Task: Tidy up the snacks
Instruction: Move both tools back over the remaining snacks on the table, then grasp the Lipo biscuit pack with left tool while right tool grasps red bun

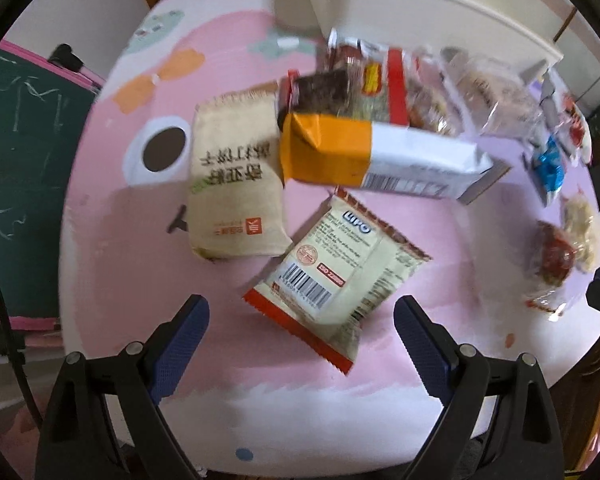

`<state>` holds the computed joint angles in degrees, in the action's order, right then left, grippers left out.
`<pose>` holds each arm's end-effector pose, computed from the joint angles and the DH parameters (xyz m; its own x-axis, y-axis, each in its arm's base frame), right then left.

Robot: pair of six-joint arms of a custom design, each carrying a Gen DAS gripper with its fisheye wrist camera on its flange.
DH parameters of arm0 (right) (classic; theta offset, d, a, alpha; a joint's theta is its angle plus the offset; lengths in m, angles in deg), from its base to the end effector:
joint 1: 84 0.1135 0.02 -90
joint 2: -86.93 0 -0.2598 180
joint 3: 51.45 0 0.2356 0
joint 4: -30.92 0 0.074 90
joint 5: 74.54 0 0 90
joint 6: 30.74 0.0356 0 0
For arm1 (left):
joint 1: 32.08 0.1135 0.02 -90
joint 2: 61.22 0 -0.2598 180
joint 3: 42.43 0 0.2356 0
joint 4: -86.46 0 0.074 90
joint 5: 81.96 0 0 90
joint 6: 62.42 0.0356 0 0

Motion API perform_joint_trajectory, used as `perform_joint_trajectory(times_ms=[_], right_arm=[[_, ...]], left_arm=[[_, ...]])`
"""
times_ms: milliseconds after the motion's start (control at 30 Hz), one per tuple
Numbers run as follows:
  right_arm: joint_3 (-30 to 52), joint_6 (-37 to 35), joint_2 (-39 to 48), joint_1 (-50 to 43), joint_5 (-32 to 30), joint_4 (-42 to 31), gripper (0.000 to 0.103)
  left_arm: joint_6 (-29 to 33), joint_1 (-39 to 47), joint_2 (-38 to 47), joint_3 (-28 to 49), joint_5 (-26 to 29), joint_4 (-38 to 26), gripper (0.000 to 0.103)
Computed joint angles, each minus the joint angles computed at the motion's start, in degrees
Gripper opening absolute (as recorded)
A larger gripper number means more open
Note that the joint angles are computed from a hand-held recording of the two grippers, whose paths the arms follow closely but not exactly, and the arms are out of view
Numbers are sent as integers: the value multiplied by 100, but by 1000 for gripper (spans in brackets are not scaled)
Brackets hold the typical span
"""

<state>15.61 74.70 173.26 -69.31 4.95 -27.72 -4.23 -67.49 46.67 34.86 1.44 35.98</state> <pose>0.2388 0.0693 0.1884 -0.9879 0.0116 -0.1544 -0.0241 0.9734 0.2277 0.2628 -0.1818 0.1328 -0.9800 0.0542 -0.1916 0.0524 0.9985 0.0148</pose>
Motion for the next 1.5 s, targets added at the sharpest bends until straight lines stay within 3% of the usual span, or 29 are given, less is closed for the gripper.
perform_joint_trajectory(times_ms=[467,633,700,800,900,933,967,1000,1200,1333,1400,1467,1500], right_arm=[[35,462,886,-15,-218,491,51],[194,546,1121,53,-87,548,51],[291,615,1302,73,-25,533,51],[313,659,1499,46,-40,607,42],[255,555,1429,63,-56,811,33],[232,518,1388,77,-48,873,25],[231,467,1384,90,-68,905,2],[235,369,1410,99,-130,896,1],[204,120,1188,244,-39,738,1],[224,114,1117,-182,-826,475,3],[197,188,1083,-396,-985,527,12],[172,272,1062,-592,-1087,574,37],[111,382,1010,-677,-1115,640,42]], left_arm=[[451,238,833,565,440,156,93],[385,79,937,751,334,121,81],[359,7,927,768,311,132,69],[347,-42,820,768,290,31,53],[37,-269,856,817,238,-41,46],[-23,-302,882,868,217,-83,46],[-89,-343,901,937,213,-158,46],[-189,-432,896,974,225,-234,46],[-424,-596,762,793,402,-407,46],[-642,-662,625,613,570,-345,46],[-724,-686,577,470,650,-242,46],[-776,-753,515,427,633,-221,46],[-787,-772,487,401,624,-198,46]])
